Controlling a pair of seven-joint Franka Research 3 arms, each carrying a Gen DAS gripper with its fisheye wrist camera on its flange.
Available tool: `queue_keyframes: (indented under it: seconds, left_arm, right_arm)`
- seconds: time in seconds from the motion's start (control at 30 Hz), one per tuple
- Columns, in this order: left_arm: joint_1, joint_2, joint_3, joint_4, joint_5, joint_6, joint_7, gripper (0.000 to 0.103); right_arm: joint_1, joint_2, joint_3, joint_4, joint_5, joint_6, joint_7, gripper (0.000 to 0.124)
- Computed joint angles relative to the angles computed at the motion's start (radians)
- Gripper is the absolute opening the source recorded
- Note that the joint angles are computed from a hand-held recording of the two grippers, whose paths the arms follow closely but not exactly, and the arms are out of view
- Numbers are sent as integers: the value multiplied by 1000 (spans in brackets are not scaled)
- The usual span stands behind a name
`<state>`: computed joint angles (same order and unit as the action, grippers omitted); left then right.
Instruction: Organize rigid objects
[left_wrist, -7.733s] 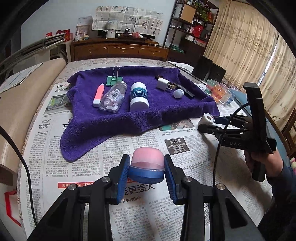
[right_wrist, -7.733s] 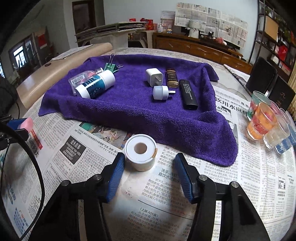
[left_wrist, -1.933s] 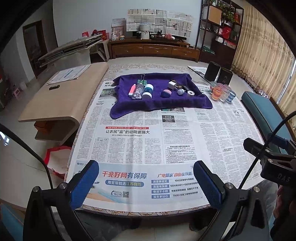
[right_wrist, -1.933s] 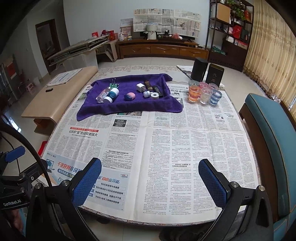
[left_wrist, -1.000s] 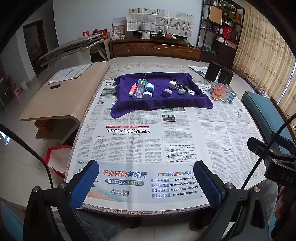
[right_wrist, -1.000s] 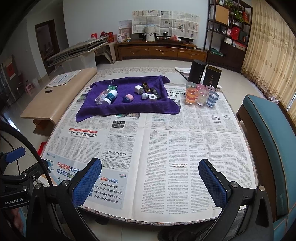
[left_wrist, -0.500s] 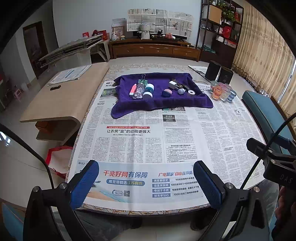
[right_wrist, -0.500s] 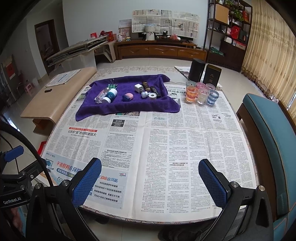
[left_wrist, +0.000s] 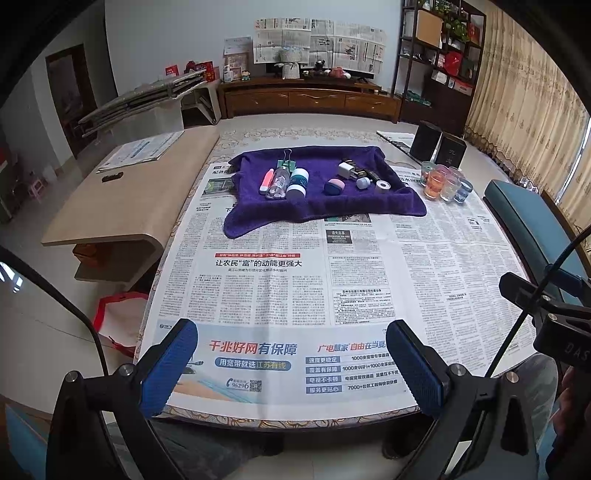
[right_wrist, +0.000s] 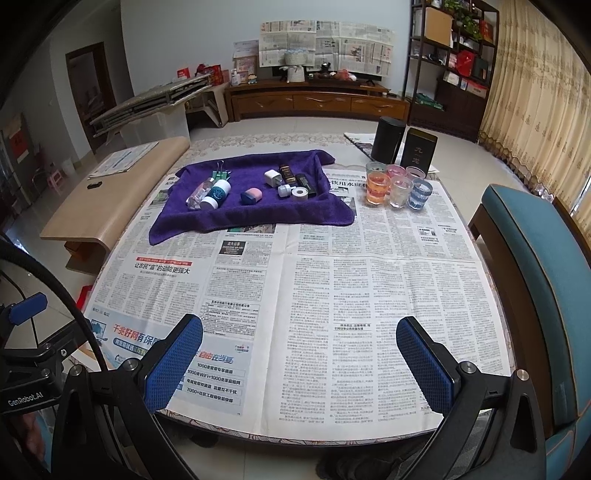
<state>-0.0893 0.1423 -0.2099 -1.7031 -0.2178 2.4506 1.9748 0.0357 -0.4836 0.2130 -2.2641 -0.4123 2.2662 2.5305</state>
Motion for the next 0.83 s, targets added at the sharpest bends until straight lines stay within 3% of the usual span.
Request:
queue_keyframes:
  seconds: [0.83]
  left_arm:
    - [-1, -24, 0, -22, -43, 22, 12, 103]
  right_arm:
    - [1, -17, 3, -7, 4, -12, -1, 103]
